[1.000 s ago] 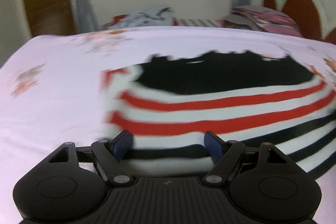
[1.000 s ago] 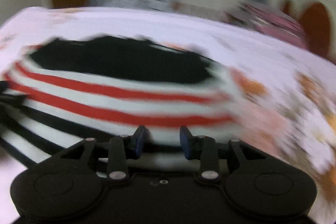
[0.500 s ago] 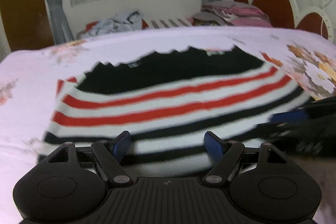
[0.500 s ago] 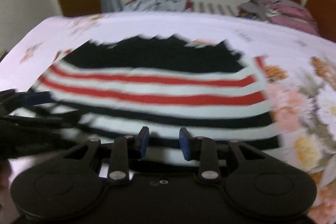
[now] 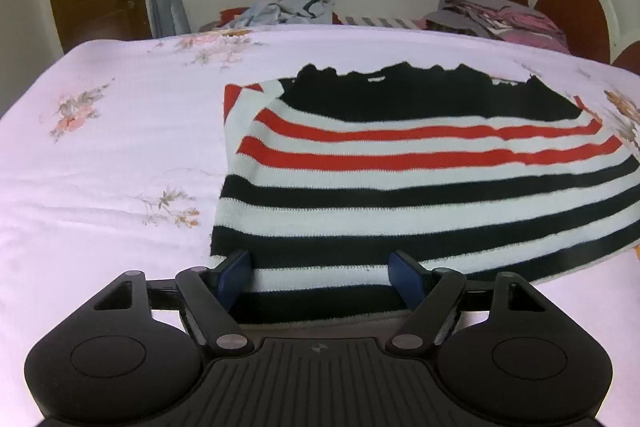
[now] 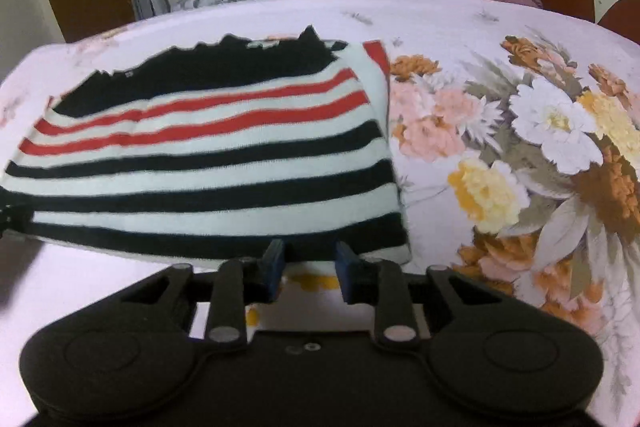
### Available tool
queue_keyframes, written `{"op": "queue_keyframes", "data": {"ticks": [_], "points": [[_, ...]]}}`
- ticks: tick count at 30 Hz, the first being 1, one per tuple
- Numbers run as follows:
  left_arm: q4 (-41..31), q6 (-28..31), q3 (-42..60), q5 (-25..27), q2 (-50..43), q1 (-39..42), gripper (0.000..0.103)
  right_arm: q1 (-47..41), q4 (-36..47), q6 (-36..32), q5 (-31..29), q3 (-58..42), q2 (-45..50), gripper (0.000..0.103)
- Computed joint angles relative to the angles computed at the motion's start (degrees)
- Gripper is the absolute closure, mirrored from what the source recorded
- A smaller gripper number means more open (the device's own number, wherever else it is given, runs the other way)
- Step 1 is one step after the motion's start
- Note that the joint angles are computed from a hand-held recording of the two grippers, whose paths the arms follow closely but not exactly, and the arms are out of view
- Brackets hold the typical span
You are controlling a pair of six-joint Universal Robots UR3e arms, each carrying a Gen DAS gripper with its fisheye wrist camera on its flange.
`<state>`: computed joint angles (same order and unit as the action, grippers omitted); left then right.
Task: Fold small clothes
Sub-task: 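Smooth the folded sweater flat with both open tools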
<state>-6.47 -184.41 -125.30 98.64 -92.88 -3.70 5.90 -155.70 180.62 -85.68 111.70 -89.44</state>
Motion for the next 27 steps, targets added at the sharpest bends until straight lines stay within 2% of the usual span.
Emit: {"op": "queue_keyframes", "data": {"ticks": [1,4,7,9,11,14,17,19,20,22,25,26,27], "points": [[-0.5,-0.5,0.8,1.1,-0.5,-0.8,0.027,0.1,-2.5,1.0,-1.4,0.5,-0.1,0.070],[-0.4,-2.3,1.6,3.0,-1.4,-2.3,0.027,-1.5,-2.2,4.0,-2.7,-1.8,1.4,0.069],[0.1,-2.9,1.1,2.2,-1.7,-1.8,0.027,-2.6,2.6,2.4,-1.2,-5.5,4.8,0.070],[-0.7,-2.9,1.0,1.6,-1.6,-1.3,0.027,-5.1,4.7,0.8,3.2,-3.7,3.6,0.073],[-1.3,-1.6,1.0,1.8,-1.3,-1.4,0.027,-5.3,3.0,-0.7,2.2,-0.6,2.3,0.074],[1.6,-1.0,-0.8,1.4,-1.6,-1.0,0.027,-6.8,1.2,0.7,3.6,2.7,0.4,0.077],[-0.5,-1.5,1.7,4.8,-2.5,-3.2,0.027,-4.2,5.2,1.7,0.1,-1.9,1.6,0.077],[-0.7,-2.0,2.2,7.7,-1.7,-5.1,0.027,-1.7,1.6,3.4,-3.7,-1.0,-0.3,0.079],[-0.8,-2.3,2.2,8.6,-1.5,-5.6,0.027,-1.3,-0.9,2.6,-3.5,-0.5,-0.4,0.077],[-3.3,-3.0,2.7,7.9,-1.3,-4.9,0.027,-0.5,-2.1,0.5,-1.5,0.1,-1.2,0.078],[-2.5,-3.3,2.7,8.0,-2.8,-4.6,0.021,3.5,2.6,-1.5,-7.1,-4.4,3.9,0.079],[-3.0,-3.6,3.1,8.4,-3.2,-4.7,0.019,3.2,3.8,-1.1,-6.8,-4.7,5.4,0.079],[-2.9,-4.0,3.1,8.1,-3.3,-4.4,0.019,2.5,0.5,-1.0,-5.8,-2.6,5.2,0.078]]}}
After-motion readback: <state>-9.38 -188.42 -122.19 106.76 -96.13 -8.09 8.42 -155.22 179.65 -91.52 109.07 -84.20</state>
